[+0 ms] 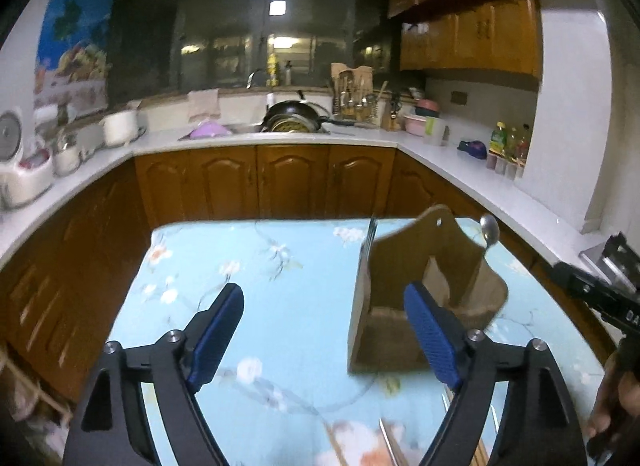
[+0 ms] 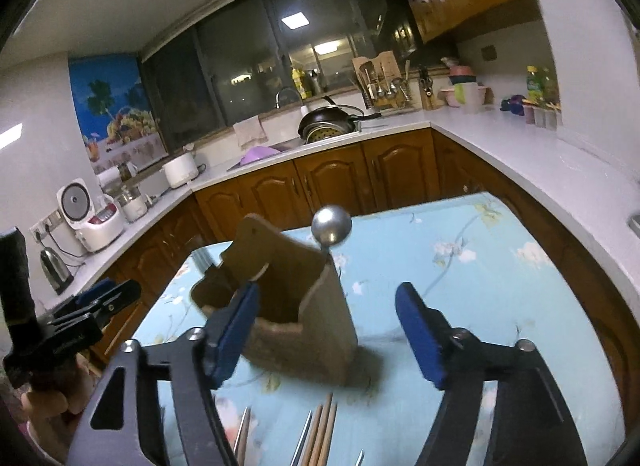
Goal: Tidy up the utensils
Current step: 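Open both tools to drop the spoon and chopstick into the holder, then move both open tools back over the remaining chopsticks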
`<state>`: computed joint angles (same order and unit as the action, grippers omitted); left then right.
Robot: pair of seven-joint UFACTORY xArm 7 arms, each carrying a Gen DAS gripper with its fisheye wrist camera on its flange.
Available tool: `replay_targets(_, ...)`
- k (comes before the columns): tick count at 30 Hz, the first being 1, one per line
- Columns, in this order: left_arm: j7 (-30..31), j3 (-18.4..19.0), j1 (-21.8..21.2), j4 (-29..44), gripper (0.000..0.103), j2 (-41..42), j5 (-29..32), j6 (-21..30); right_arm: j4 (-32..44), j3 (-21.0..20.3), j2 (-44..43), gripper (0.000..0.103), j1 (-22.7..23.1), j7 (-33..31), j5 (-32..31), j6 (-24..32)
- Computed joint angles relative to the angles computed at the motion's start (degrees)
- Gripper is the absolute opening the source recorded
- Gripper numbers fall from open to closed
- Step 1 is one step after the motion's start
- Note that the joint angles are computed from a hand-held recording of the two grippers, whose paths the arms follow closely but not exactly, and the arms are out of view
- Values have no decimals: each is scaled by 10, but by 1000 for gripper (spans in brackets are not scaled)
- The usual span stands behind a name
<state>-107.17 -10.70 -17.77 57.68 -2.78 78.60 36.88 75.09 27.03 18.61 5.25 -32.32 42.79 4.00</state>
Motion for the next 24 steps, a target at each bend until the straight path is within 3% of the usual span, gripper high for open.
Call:
replay_targets(2,-25,-9,-6,-38,85,-33,-15,4,-37,45,-28,81,-41,-48,60,-11)
replay_targets(5,-49,-26,-9,-92,86,-83,-45,7,-90,108,-79,84,-97,-170,212,-22)
replay_targets(9,-54,-56,-10,-145,87,-133,-106,16,-145,111,-141,85,-104,-264,344,-11)
replay_targets(15,-55,-93,-2,-205,87,-188,-189,9,-217,70,-211,85,-67,-285,401,5)
replay_targets(24,-8,-128,15,-210,87,-189,-261,-5,-281,16,-238,85,-4,-243,370,2)
